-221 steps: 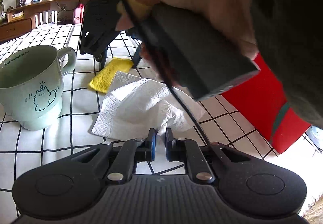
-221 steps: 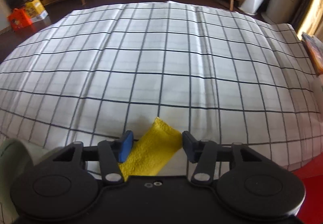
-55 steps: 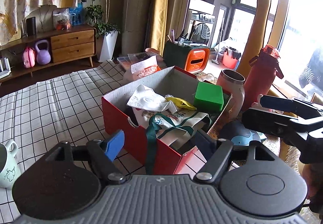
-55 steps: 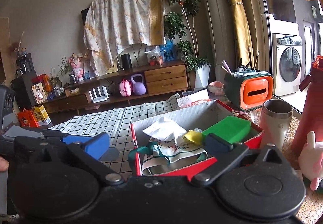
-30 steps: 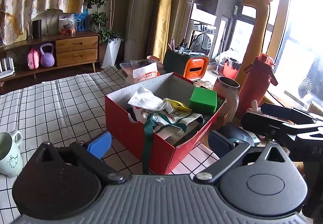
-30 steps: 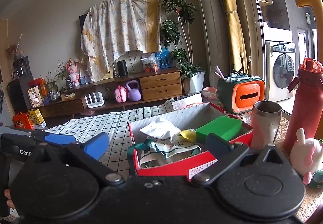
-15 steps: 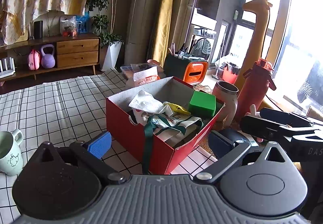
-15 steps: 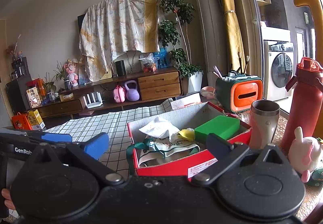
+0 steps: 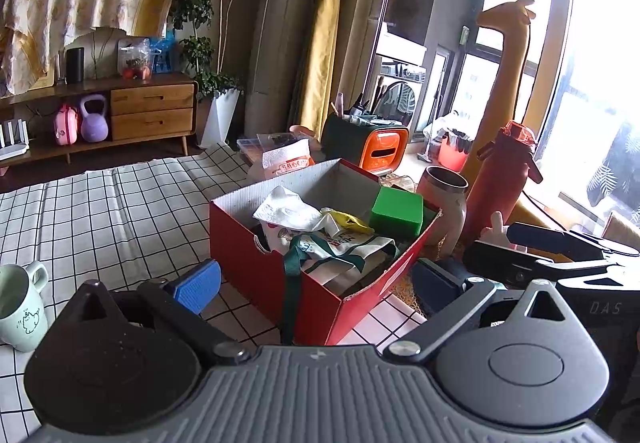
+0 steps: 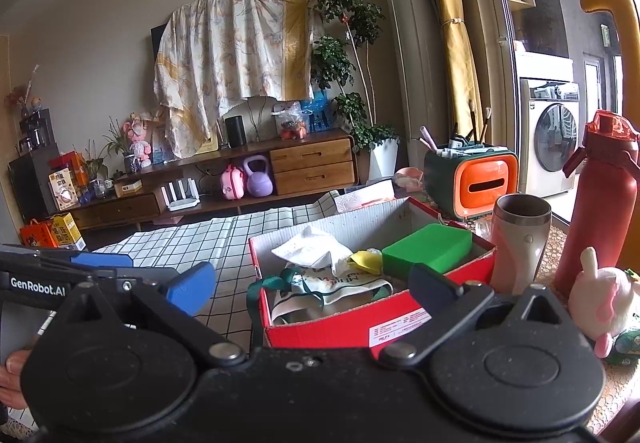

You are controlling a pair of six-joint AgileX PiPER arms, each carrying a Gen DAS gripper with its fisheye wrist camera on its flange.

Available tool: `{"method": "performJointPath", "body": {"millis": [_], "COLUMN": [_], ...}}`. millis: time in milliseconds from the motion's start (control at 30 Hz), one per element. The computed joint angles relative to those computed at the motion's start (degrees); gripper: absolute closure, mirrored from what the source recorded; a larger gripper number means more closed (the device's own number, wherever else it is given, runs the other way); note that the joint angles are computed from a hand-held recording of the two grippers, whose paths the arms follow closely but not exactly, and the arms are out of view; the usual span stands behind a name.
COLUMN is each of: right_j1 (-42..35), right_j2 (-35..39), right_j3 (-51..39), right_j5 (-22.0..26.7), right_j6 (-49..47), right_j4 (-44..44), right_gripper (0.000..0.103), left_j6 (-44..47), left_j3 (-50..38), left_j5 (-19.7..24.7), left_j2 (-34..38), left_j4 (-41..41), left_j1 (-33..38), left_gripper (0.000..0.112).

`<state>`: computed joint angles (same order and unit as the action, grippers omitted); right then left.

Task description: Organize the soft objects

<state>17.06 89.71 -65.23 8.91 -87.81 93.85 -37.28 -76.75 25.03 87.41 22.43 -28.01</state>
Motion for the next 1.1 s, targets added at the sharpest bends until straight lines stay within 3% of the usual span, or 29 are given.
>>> {"method": "performJointPath", "body": {"millis": [600, 1100], "right_j1": [1.1, 1.1], "right_j2": [-0.4, -0.5], "right_j3": [0.6, 0.1], "right_j5": [-2.1, -1.6], "right_j6": [-1.1, 3.9], "right_j4": [0.6, -4.5], "right_gripper": [0.000, 0.000], "left_j6": [-0.4, -1.4], "left_j3": [0.7, 0.9], "left_j5": [-0.6, -0.4], "left_j2": [-1.0, -1.2], "left_j4": [1.2, 2.8], "left_j1": [-0.4, -0.4], "left_gripper": [0.009, 0.009]}}
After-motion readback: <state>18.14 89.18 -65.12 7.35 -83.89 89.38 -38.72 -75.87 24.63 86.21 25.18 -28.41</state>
